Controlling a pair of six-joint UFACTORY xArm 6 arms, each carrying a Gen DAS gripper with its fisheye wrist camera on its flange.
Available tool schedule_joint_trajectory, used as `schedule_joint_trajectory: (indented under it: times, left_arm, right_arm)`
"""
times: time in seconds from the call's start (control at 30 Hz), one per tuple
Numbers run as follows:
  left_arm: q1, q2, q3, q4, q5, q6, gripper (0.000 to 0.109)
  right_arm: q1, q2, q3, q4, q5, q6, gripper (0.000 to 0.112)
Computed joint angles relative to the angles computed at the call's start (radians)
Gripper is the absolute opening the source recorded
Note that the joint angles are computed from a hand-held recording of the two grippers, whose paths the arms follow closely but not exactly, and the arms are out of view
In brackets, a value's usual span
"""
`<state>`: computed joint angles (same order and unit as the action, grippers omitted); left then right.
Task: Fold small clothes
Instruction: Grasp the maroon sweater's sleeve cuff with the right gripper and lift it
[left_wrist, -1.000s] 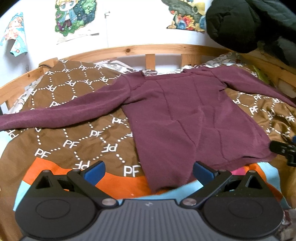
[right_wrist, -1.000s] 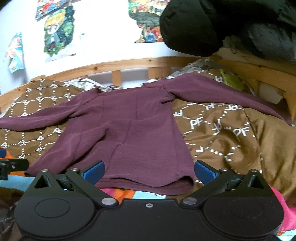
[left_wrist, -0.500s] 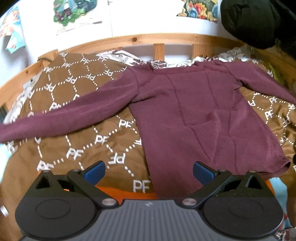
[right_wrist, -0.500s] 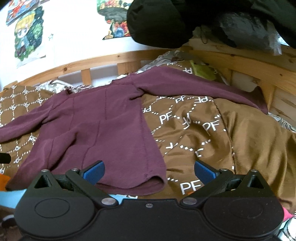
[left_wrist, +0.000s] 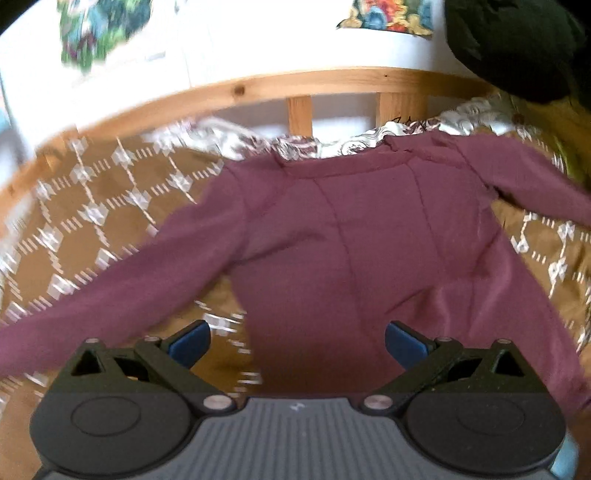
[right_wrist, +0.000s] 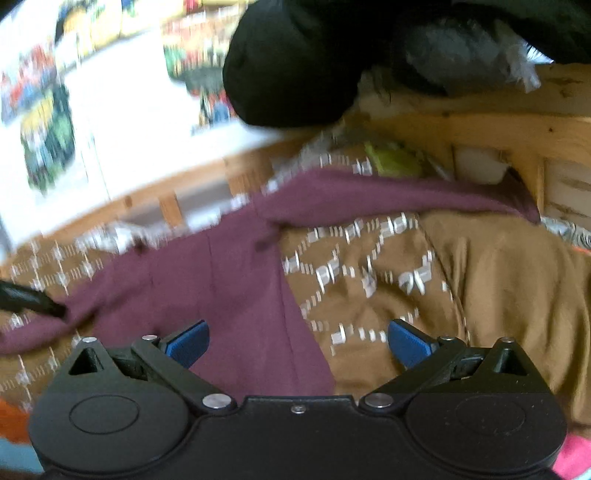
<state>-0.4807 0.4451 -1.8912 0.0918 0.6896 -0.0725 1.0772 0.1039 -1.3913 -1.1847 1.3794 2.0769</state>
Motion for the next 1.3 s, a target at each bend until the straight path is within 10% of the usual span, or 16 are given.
schedule_joint_trajectory:
  times: [0.43,0.77,0.93,1.1,1.3]
  left_arm:
    - [0.031,0.048,0.115,-0.152,-0.157,0.166,0.102]
    - [0.050,-0.007,0.187,-0.174,-0.181,0.221,0.102]
    - [0.050,0.008,0.157,-0.174,-0.171,0.233,0.102]
    - [0.047,0.006,0.160,-0.193,-0.175,0.245,0.102]
    - [0.047,0.004,0.161,-0.199,-0.179,0.248,0.102]
  right_arm:
    - [-0.270,-0.121,0.037,0.024,0.032,-0.155,0.103]
    - [-0.431,-0.078,0.036,0.165,0.054,0.195,0.097]
    - [-0.463,-0.048,0.019,0.173,0.129,0.284,0.071]
    - [-0.473,-0.020,-0.019,0.171,0.213,0.294,0.017]
    - [-0.398,0.068,-0.116,-0.018,0.320,0.029,0.003]
